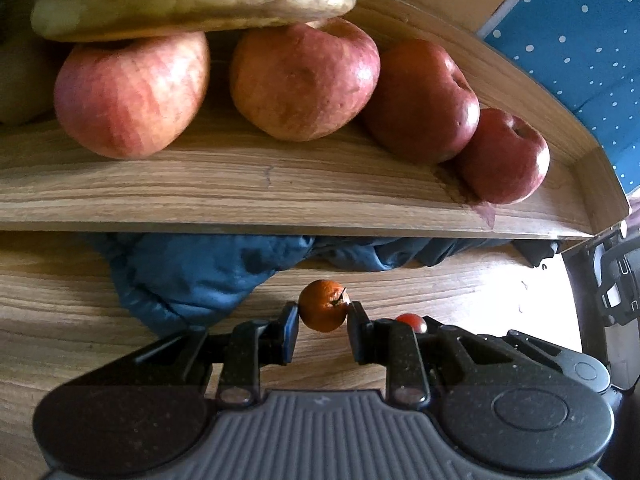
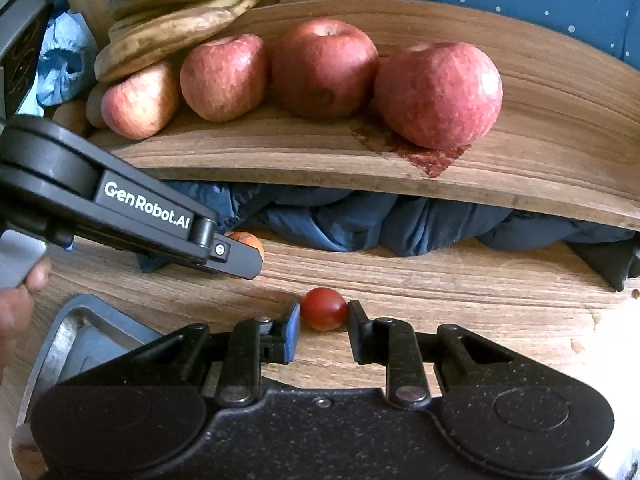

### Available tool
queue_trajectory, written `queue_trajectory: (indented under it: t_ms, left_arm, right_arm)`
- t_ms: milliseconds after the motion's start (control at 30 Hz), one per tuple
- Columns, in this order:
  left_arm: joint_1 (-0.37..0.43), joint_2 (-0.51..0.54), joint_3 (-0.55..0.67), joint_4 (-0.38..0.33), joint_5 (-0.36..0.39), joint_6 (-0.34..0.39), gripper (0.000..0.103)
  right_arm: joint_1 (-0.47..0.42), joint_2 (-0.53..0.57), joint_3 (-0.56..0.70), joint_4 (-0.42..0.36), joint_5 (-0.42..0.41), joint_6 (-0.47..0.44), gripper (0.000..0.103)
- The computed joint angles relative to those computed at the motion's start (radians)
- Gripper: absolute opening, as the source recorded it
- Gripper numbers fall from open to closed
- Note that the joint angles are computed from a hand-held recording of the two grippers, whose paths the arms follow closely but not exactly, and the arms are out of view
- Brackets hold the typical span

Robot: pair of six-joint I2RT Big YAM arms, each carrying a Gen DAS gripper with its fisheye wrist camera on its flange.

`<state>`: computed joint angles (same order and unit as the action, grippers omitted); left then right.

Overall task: Organize fruits
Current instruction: 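Carry red tomato with right tool over tray while left tool carries orange tomato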

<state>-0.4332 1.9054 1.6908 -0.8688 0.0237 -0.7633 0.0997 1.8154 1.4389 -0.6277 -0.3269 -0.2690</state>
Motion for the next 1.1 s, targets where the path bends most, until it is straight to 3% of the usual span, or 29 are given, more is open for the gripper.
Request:
queue_trajectory:
  t_ms: [567,1100]
  left_arm:
    - [-0.057,-0.091,-0.068,0.005,-0.1,-0.05,0.029]
    - [-0.146,-0.204,-0.184,-0.002,-0.182,-0.18,0.029]
  right_arm:
    - [-0.051,-0.122,-0.103,0.049,-0.099,-0.038,0.026]
    - [-0.113,-0.296,-0.231,0.028,-0.177,-0.11,0.026]
